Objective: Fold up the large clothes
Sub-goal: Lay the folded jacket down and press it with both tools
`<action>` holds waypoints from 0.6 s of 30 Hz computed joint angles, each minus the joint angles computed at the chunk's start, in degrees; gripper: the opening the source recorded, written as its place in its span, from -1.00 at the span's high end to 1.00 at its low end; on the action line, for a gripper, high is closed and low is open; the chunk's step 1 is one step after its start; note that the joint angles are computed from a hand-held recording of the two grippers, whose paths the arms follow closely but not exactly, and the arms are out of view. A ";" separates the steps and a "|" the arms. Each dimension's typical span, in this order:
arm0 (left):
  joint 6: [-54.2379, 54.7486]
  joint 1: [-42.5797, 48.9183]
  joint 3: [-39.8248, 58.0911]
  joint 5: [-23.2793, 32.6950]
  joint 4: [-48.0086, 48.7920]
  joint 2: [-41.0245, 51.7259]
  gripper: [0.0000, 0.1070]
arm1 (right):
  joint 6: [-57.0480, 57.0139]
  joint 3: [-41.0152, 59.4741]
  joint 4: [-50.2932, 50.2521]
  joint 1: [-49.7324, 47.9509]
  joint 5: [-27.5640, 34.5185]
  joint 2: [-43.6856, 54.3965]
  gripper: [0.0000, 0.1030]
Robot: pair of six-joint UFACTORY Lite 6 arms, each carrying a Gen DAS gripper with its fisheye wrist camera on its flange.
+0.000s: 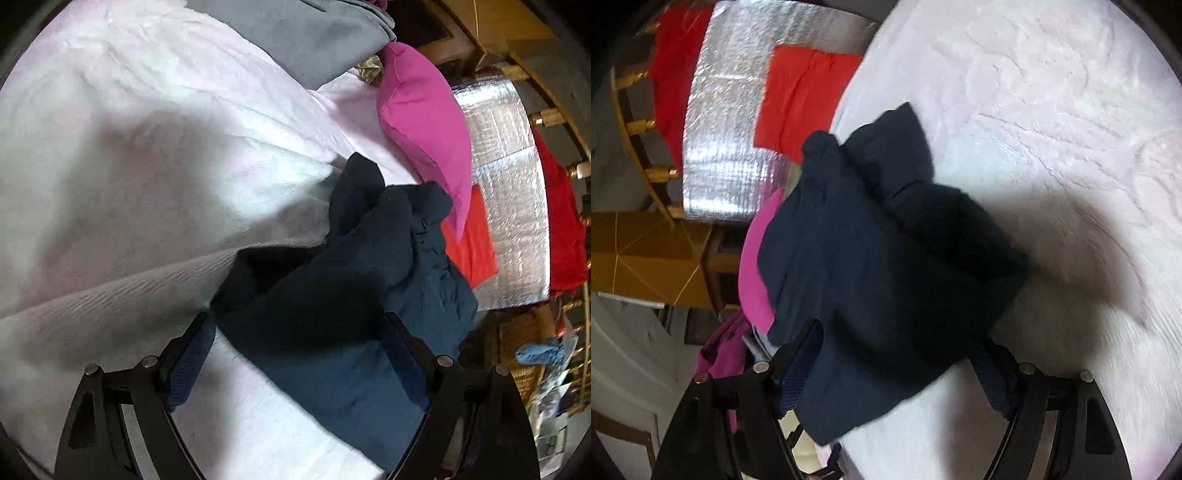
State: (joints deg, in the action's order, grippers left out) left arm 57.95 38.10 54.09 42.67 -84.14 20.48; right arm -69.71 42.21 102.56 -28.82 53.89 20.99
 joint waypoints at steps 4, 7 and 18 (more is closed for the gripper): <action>2.86 -1.17 2.65 0.67 -5.63 3.17 -0.69 | -4.29 1.79 6.01 2.67 -1.71 1.50 -0.60; 3.48 -1.61 4.30 1.38 -7.72 5.30 -0.68 | -7.97 2.43 10.21 4.22 -2.69 2.13 -0.60; 10.82 -2.48 5.36 3.05 -12.43 6.10 0.43 | -13.33 2.74 15.28 9.75 -11.66 -2.22 0.25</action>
